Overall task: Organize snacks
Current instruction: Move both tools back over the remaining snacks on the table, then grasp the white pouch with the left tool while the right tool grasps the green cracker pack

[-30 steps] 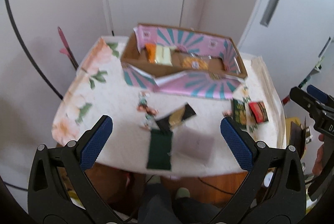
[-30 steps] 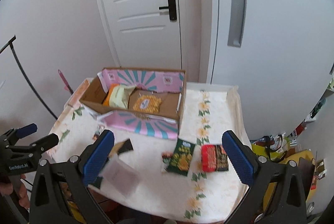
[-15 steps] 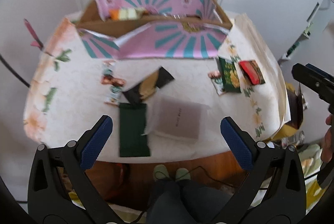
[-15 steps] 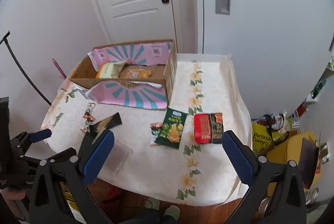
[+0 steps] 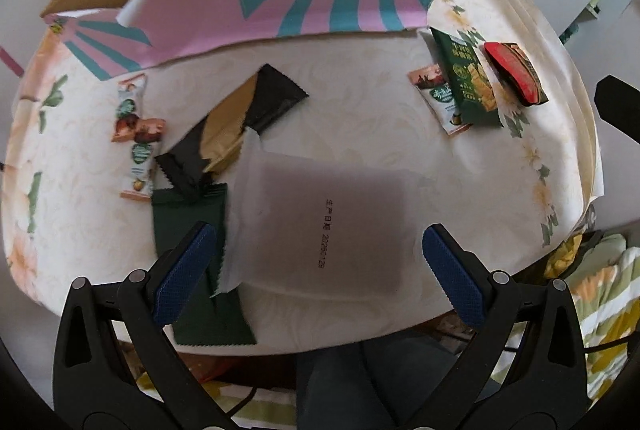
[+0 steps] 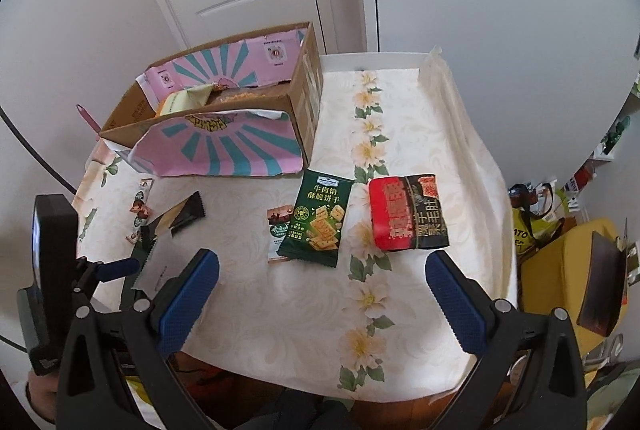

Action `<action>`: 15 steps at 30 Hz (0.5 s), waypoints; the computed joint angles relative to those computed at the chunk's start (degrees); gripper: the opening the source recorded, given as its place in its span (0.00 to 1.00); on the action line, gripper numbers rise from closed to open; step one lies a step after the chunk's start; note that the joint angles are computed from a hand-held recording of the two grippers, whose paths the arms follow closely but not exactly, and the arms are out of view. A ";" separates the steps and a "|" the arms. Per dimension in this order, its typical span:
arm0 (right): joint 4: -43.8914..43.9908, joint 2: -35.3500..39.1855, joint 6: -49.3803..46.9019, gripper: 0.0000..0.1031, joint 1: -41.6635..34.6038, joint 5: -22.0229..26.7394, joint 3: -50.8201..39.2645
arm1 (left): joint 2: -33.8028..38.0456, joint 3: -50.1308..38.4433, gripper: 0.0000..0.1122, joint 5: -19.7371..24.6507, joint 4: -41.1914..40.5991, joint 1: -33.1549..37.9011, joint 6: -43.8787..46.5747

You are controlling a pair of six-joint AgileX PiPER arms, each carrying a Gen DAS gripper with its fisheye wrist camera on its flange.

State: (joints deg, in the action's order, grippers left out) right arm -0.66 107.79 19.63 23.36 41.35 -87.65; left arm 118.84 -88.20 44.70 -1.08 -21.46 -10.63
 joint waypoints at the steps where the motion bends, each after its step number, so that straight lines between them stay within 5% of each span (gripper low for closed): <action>1: 0.34 0.50 -0.40 1.00 -0.11 0.09 -0.44 | 0.49 -0.32 0.91 -0.05 -1.22 0.24 0.79; 15: 2.72 5.49 -1.55 1.00 -0.74 -0.86 -1.90 | 4.24 -3.47 0.92 -0.16 -1.79 -0.22 1.74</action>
